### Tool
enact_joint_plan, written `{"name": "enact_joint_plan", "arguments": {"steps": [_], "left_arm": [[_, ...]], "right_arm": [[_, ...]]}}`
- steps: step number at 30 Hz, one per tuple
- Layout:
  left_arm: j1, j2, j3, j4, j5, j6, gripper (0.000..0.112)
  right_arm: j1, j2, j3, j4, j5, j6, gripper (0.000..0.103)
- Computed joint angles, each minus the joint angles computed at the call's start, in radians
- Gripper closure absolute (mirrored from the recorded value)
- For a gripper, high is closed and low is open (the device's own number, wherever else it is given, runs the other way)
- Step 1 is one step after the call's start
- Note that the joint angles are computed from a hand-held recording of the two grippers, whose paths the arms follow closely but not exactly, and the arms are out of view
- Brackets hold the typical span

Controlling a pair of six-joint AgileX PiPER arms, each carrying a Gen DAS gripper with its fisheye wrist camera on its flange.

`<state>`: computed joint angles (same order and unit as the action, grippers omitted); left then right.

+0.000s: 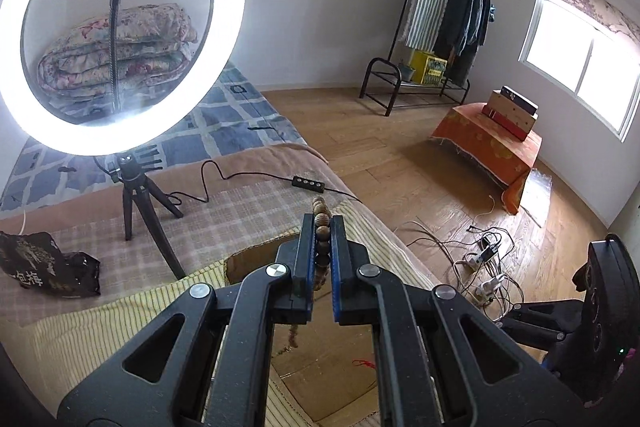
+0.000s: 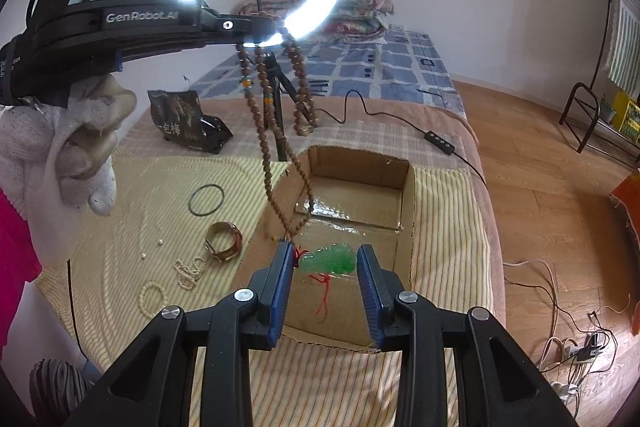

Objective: Organize jewelry
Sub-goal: 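Lower the necklace into the cardboard box and open the left gripper, then withdraw the left gripper and move it toward the loose pearls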

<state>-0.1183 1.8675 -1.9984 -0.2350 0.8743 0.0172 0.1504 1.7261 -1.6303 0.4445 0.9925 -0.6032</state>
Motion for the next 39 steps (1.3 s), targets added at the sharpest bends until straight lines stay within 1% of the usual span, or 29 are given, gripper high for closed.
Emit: {"name": "enact_joint_plan", "arguments": {"steps": [4, 9, 11, 19, 20, 21, 22, 23, 24, 25, 26, 28, 34, 39], "left_arm": [[-0.016, 0.069, -0.050, 0.029, 0.004, -0.023, 0.108], [-0.015, 0.124, -0.073, 0.051, 0.001, -0.034, 0.108], [-0.012, 0.157, -0.095, 0.045, 0.015, -0.035, 0.108], [-0.011, 0.191, -0.100, 0.036, 0.042, -0.025, 0.108], [-0.010, 0.192, -0.103, 0.025, 0.053, -0.012, 0.105], [-0.011, 0.196, -0.115, 0.024, 0.069, -0.010, 0.086], [-0.015, 0.198, -0.124, 0.032, 0.084, -0.019, 0.058], [-0.018, 0.185, -0.106, 0.038, 0.073, -0.026, 0.050], [-0.019, 0.161, -0.068, 0.037, 0.040, -0.023, 0.048], [-0.021, 0.152, -0.059, 0.042, 0.035, -0.024, 0.048], [-0.021, 0.144, -0.053, 0.043, 0.038, -0.027, 0.048], [-0.021, 0.136, -0.052, 0.048, 0.048, -0.035, 0.048], [-0.022, 0.064, 0.016, 0.059, 0.032, -0.037, 0.048], [-0.012, -0.030, 0.102, 0.076, 0.015, -0.025, 0.048]], "right_arm": [[0.003, 0.047, -0.009, -0.005, -0.008, 0.004, 0.070], [0.011, 0.093, -0.010, -0.012, -0.020, 0.004, 0.070], [0.012, 0.106, -0.005, -0.011, -0.027, 0.002, 0.070], [0.014, 0.123, 0.027, -0.019, -0.055, -0.006, 0.069], [0.016, 0.119, 0.036, -0.019, -0.064, -0.014, 0.069], [0.015, 0.114, 0.048, -0.007, -0.080, -0.041, 0.068], [0.016, 0.112, 0.050, -0.011, -0.081, -0.040, 0.064], [0.022, 0.106, 0.057, -0.028, -0.092, -0.025, 0.045], [0.031, 0.095, 0.070, -0.049, -0.114, -0.005, 0.024], [0.037, 0.077, 0.092, -0.062, -0.142, 0.006, 0.017], [0.038, 0.060, 0.112, -0.060, -0.161, 0.000, 0.013], [0.036, 0.046, 0.121, -0.046, -0.153, -0.014, 0.014], [0.054, -0.009, 0.158, -0.074, -0.159, 0.012, 0.014], [0.068, -0.064, 0.185, -0.084, -0.150, 0.028, 0.014]]}}
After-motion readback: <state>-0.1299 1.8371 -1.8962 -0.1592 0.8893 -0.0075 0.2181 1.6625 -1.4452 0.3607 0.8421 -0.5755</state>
